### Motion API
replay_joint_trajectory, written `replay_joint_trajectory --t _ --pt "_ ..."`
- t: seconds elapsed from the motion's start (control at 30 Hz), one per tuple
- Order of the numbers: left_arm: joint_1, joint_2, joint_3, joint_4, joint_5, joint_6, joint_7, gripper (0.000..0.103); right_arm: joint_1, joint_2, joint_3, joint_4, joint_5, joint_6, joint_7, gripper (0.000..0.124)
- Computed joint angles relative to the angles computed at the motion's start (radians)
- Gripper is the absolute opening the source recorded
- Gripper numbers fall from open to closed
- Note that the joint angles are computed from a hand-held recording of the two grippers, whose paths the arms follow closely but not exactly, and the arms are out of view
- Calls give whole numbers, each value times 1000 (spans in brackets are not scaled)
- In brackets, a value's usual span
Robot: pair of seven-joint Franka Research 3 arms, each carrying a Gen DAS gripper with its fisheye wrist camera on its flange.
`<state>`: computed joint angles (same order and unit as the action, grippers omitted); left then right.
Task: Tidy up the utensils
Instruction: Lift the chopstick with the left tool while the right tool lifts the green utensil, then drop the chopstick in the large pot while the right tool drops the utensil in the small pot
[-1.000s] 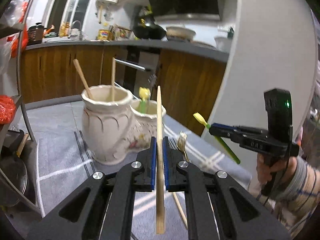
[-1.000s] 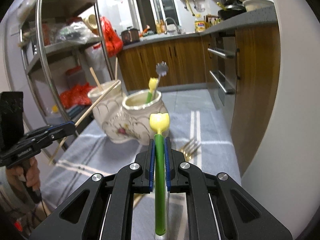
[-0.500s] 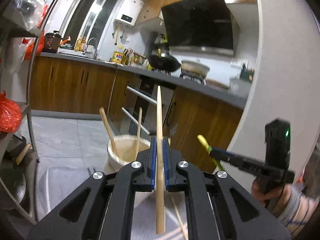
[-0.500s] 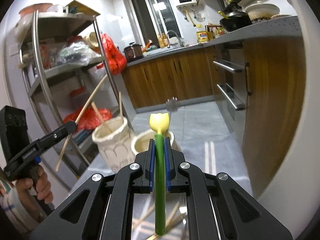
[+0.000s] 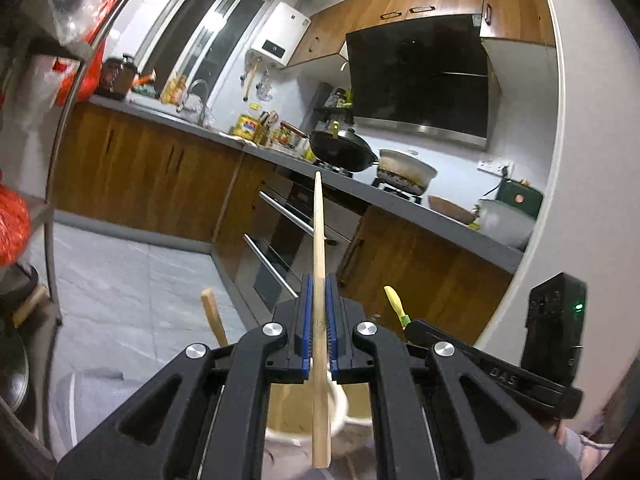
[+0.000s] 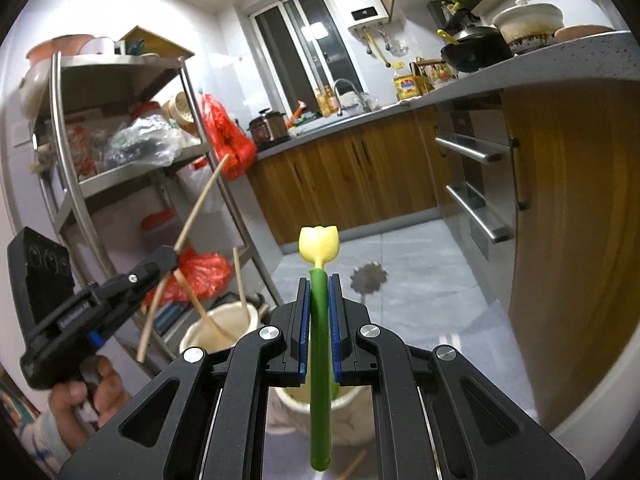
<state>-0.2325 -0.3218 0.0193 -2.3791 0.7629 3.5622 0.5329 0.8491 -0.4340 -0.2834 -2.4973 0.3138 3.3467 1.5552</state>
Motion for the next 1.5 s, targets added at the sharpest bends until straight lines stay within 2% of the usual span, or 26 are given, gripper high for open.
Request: replay_joint_trajectory --t 0.03,0.07,0.1,0.13,0.23,0.27,0.33,0.4,0.43,0.47,0.53,0.63,0.77,0.87,0.93,1.1,1.13,1.23,1.3,1.33,1.5 --pt "51 8 -62 0 -65 -3 55 6 49 12 -44 10 -2 12 5 10" --pt "79 14 -98 0 -110 -2 93 6 103 21 -96 19 -9 26 15 10" --pt "100 22 -126 4 -152 -3 129 6 133 30 -124 25 -18 39 28 10" --pt "146 27 -185 1 -228 -2 188 6 165 43 -157 33 -33 60 47 10" --pt "230 37 -306 -4 -407 -3 333 6 207 87 -203 50 -76 118 103 10" --pt "260 39 -350 -8 -466 0 382 6 202 103 -200 55 -85 128 117 10" --pt "322 40 -439 -12 -585 2 478 6 157 136 -156 69 -86 133 132 10" --pt "393 38 -539 -17 -712 14 578 6 63 172 -57 77 -51 155 111 10" --pt "404 36 -557 -23 -746 23 608 6 -3 187 18 80 -11 167 77 10" --pt "419 38 -582 -24 -784 33 642 6 -41 196 57 81 0 174 65 10" --pt "436 43 -617 -26 -850 51 703 6 -148 218 182 93 82 190 -9 10" --pt "471 56 -685 -18 -965 74 804 6 -239 237 285 102 138 201 -64 10" --pt "450 70 -692 -23 -1032 105 882 6 -290 236 327 94 110 195 -42 10" --pt "402 75 -650 -28 -1034 103 898 6 -320 228 348 82 73 189 -13 10" --pt "346 74 -586 -35 -997 89 873 6 -347 222 374 75 62 182 -2 10" --pt "241 52 -475 -57 -950 51 871 6 -375 200 393 58 22 154 28 10" --pt "234 46 -468 -62 -951 46 872 6 -380 200 397 59 19 147 30 10" --pt "205 23 -429 -80 -918 18 842 6 -376 189 386 51 -4 129 47 10" --pt "210 6 -426 -87 -896 -13 829 6 -365 178 371 43 -21 115 59 10" --pt "216 -5 -428 -90 -885 -34 823 6 -359 172 364 38 -30 110 66 10" --pt "160 -55 -352 -101 -759 -156 759 6 -332 138 333 14 -57 61 74 10"
